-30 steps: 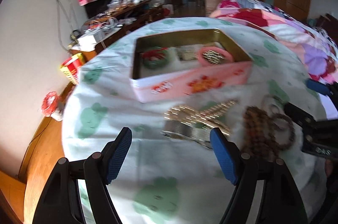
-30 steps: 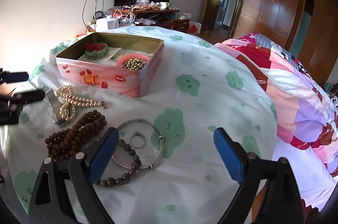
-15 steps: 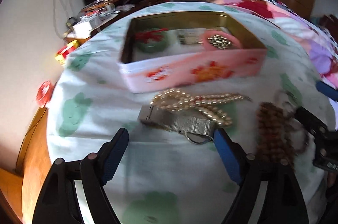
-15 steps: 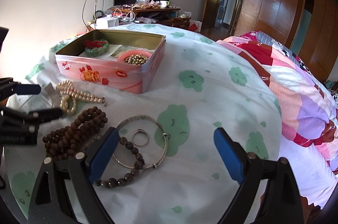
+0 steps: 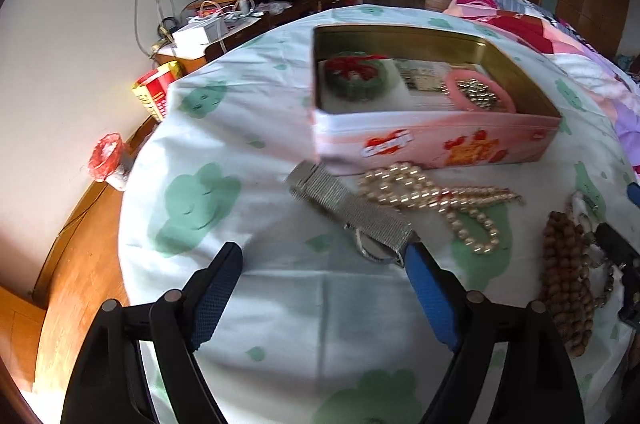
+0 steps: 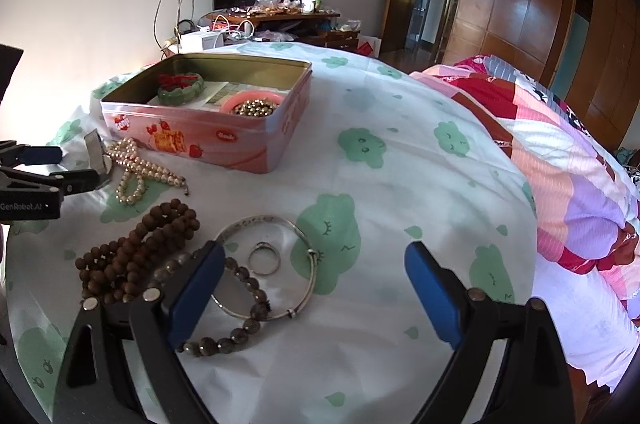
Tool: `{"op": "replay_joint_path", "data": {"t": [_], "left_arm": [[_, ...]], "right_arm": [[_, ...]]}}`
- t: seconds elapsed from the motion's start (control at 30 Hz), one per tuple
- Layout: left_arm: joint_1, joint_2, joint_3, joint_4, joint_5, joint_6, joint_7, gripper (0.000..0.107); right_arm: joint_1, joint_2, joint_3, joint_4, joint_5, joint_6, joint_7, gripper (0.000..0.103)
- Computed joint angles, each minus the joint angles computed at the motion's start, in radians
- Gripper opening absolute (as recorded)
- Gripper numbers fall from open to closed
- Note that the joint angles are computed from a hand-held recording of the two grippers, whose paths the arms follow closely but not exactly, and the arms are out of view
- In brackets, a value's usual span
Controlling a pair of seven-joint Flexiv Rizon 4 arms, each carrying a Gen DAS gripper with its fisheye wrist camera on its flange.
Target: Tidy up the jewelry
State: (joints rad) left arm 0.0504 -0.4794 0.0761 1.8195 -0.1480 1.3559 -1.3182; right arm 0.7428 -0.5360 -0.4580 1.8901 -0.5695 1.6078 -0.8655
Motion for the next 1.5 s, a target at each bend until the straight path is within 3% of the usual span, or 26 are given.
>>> {"op": "replay_joint_path", "data": {"t": [0.1, 0.3, 0.57, 0.7, 0.8, 0.83, 0.87, 0.9, 1.07, 1.2, 1.5], "left_arm": [[-0.026, 0.003, 0.049, 0.004, 0.03, 0.004, -0.047, 0.084], [0.024, 0.023, -0.012, 0.023, -0.02, 0.03, -0.04, 0.084], [-0.042, -0.049, 0.058, -0.109, 0.041, -0.051, -0.116, 0.083], [-0.024, -0.069, 0.04, -0.125, 0.047, -0.051, -0.116, 0.078], [-0.024, -0.065, 0.038, -0.115, 0.065, -0.026, -0.095, 0.053], [-0.003, -0.061, 0.013, -0.108, 0.067, -0.019, -0.084, 0.038], [0.037, -0.052, -0.045, -0.085, 0.003, -0.021, -0.01, 0.022], [0.059, -0.046, -0.07, -0.074, -0.01, -0.021, 0.007, 0.022], [0.055, -0.034, -0.075, -0.043, -0.04, 0.019, 0.057, 0.018], [0.089, -0.009, -0.126, -0.007, -0.1, 0.056, 0.117, 0.004], [0.103, 0.02, -0.152, 0.03, -0.171, 0.083, 0.192, 0.003]], "right_arm": [[0.008, 0.0, -0.012, 0.003, 0.005, 0.01, 0.004, 0.093], [0.014, 0.0, -0.018, 0.0, 0.027, 0.016, -0.007, 0.093], [-0.013, -0.009, 0.012, -0.018, 0.055, 0.006, -0.015, 0.092], [-0.106, -0.013, 0.13, -0.057, 0.062, -0.054, -0.04, 0.067], [-0.169, -0.024, 0.211, -0.09, 0.055, -0.115, -0.045, 0.054], [-0.176, -0.025, 0.216, -0.088, 0.046, -0.1, -0.037, 0.05], [-0.194, -0.023, 0.239, -0.089, 0.043, -0.101, -0.043, 0.032], [-0.231, -0.022, 0.292, -0.1, 0.05, -0.124, -0.07, 0.014], [-0.295, -0.011, 0.383, -0.091, 0.078, -0.097, -0.109, 0.008], [-0.259, 0.005, 0.332, -0.069, 0.076, -0.042, -0.093, 0.008], [-0.198, 0.024, 0.253, -0.053, 0.101, 0.016, -0.087, 0.008]]}}
